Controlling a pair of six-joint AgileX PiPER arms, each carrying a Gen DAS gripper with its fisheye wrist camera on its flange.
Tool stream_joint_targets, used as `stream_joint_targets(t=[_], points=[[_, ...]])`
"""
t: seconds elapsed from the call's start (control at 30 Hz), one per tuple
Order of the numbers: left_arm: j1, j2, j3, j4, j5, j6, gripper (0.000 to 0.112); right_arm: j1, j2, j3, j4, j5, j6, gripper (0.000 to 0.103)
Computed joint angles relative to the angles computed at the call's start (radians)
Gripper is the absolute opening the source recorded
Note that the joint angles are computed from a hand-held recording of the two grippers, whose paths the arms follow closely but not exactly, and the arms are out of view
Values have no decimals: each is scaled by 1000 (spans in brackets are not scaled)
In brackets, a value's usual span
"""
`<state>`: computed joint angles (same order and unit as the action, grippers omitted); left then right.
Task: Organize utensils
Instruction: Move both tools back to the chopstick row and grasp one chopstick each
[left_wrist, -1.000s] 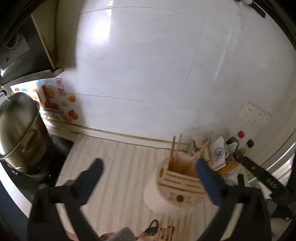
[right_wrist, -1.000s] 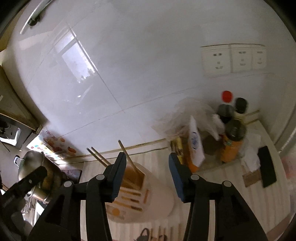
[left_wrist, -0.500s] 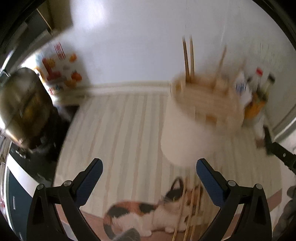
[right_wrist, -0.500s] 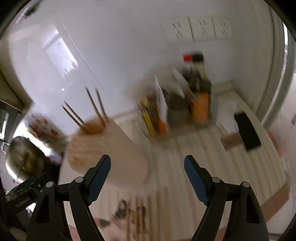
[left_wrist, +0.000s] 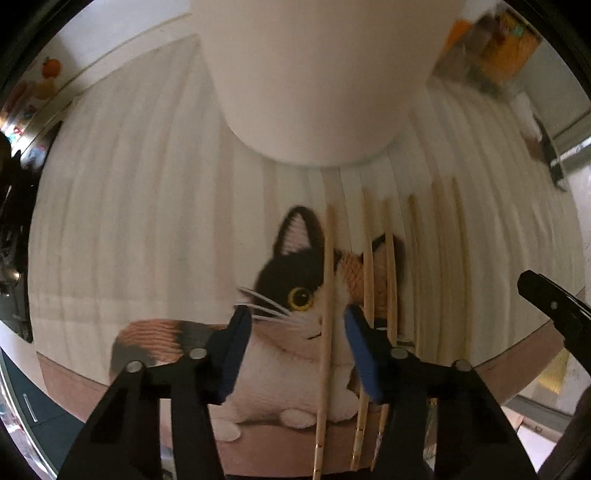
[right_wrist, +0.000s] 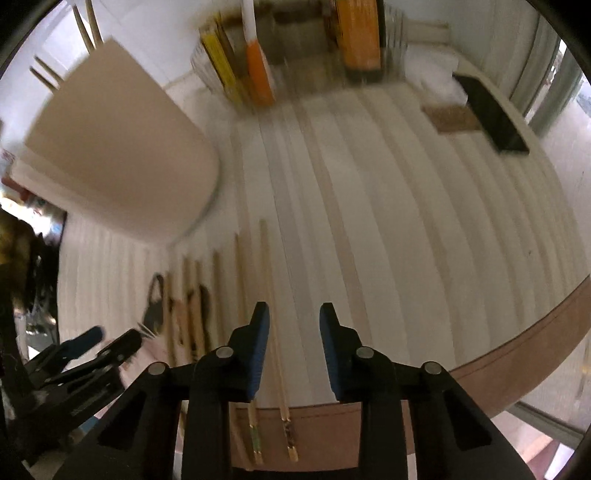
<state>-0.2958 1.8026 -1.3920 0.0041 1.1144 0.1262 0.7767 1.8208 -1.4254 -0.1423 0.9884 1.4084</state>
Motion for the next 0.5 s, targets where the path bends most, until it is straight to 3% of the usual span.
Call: stream_joint_targets(t=[0.17, 0.43, 0.5], points=[[-11, 18, 21, 23, -12, -21, 5, -4, 42, -1, 53, -19, -50, 30], [111, 13, 17, 1, 22, -36, 5, -19, 193, -138, 121, 29, -170, 30], [125, 5, 29, -9, 15, -20, 5, -10, 238, -194, 103, 73, -189, 25]])
